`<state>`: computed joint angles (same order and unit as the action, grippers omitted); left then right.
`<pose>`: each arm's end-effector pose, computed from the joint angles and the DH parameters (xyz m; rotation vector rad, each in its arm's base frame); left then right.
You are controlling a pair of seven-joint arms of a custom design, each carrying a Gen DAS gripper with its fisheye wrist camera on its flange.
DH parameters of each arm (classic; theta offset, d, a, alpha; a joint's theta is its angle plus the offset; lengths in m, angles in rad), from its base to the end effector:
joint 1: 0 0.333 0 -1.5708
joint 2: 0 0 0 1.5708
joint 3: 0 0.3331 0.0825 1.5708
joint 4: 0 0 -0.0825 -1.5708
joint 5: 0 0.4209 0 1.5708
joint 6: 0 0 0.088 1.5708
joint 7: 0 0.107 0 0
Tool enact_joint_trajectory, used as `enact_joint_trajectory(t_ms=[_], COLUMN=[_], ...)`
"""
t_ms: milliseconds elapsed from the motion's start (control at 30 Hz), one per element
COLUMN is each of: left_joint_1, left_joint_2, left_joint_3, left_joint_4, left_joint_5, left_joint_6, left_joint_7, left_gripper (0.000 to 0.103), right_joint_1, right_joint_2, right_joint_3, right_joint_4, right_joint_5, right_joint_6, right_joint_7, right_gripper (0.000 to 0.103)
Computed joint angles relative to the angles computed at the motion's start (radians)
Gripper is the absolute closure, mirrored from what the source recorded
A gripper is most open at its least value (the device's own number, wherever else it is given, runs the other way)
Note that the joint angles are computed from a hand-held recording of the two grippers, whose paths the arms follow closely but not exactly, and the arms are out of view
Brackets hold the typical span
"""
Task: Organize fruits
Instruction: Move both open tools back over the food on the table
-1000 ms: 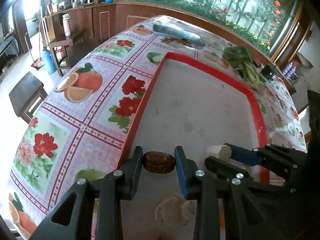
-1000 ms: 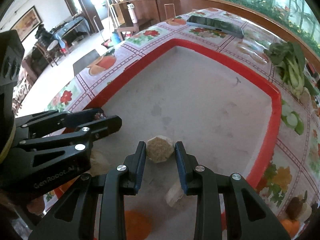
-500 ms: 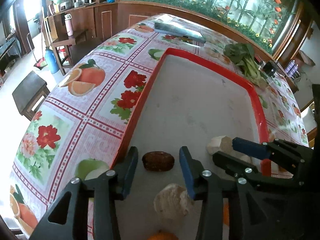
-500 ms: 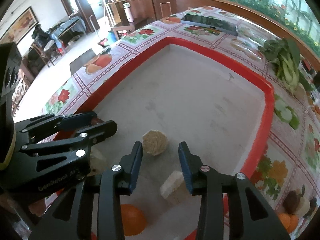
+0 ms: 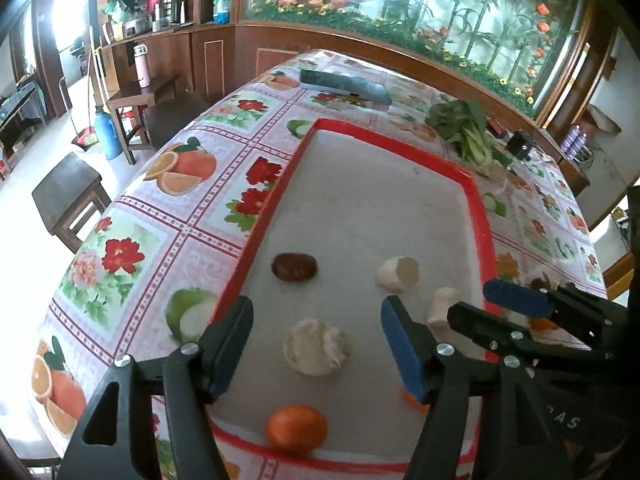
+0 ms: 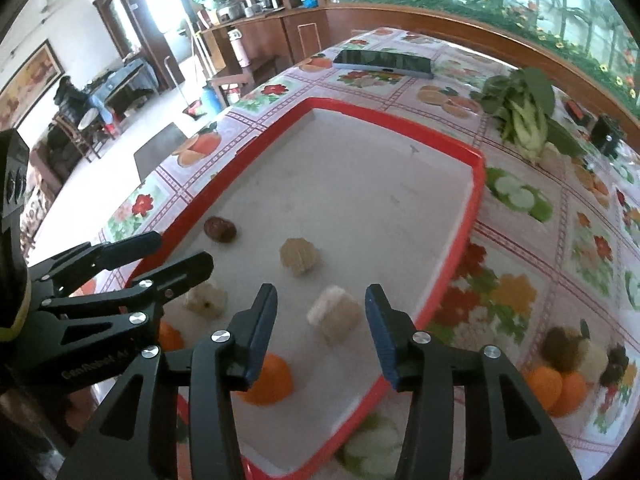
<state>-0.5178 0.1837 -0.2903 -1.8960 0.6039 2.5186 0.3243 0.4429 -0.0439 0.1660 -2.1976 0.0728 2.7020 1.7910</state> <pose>0.4683 -0.4836 0.4567 -1.9899 1.9126 -0.7428 0.4894 0.3393 0.4607 -2.1247 1.5127 -0.2142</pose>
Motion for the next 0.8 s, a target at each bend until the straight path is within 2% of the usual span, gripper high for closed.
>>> enact_joint_trajectory(t_ms=[167, 400, 800], left_joint_1=[-0.016, -0.056, -0.175], left_joint_2=[0.006, 0.066, 0.292], left_joint_3=[-0.010, -0.020, -0.034], left_joint_4=[0.019, 0.101, 0.386], left_joint_5=[0.004, -0.006, -0.105], left_joint_6=[0.008, 0.007, -0.049], left_joint_7=[0.000, 0.030, 0.223], left_gripper=[0.034, 0.032, 0.031], right_joint_1=[-0.009, -0.057, -0.218], right_joint_2=[-0.069, -0.196, -0.419], right_joint_3=[0.003, 0.004, -0.019], right_joint_4=[-0.067, -0.189, -0.421], right_joint_5=[-0.009, -0.011, -0.014], right_joint_6=[0.005, 0.018, 0.002], right_joint_7=[0.019, 0.065, 0.112], right_gripper=[0.057, 0.053, 0.051])
